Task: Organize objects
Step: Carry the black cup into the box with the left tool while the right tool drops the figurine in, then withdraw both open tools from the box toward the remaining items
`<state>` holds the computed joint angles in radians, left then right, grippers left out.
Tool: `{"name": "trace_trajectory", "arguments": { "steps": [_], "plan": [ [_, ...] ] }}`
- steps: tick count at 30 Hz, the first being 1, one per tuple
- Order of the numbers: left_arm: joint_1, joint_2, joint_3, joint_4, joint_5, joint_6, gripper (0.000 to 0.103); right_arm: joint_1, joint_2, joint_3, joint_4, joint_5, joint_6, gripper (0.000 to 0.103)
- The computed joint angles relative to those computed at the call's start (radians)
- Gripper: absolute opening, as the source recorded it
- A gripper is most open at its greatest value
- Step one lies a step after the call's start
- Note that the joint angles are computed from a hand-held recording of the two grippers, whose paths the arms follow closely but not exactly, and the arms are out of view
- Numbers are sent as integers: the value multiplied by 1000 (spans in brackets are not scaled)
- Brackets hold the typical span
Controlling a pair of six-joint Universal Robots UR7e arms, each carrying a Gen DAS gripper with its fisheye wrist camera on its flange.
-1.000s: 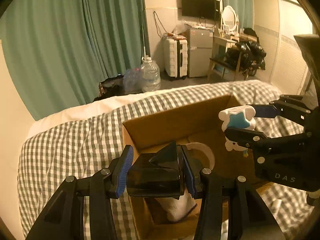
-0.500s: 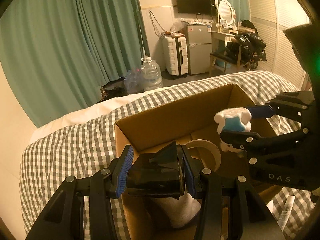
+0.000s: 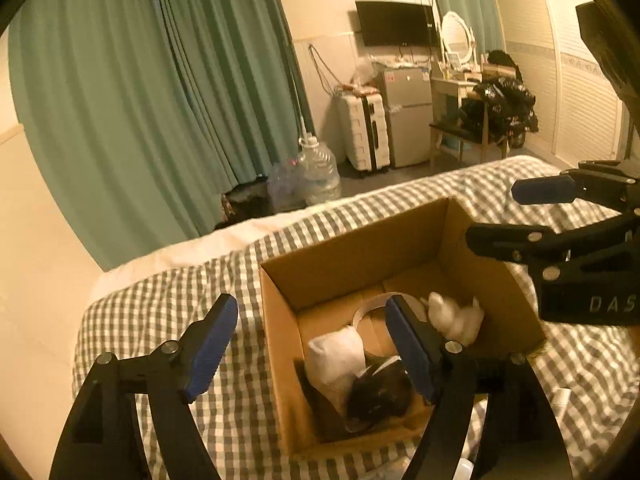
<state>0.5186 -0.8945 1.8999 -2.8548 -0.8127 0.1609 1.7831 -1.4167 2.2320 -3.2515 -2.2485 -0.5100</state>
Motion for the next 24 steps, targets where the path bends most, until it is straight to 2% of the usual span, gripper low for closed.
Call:
{"name": "trace_trajectory", "arguments": {
  "steps": [6,12,17,20,24],
  "plan": [
    [-47,-81,51,12,28,-15,88,91,-70,19,37,-76,26,73],
    [-89,-176,83,86,30,-77,95,210,-122,38,84,-182,57,78],
    [-114,-257,107,168,32,-137,95,308,-163,57,160,-246,112,82],
    [-127,-296,117,229,36,-195,100,356,-177,75,198,-280,149,84],
    [-137,-345,155,268,46,-240,100,393,-199,114,227,-300,202,84]
  ]
}}
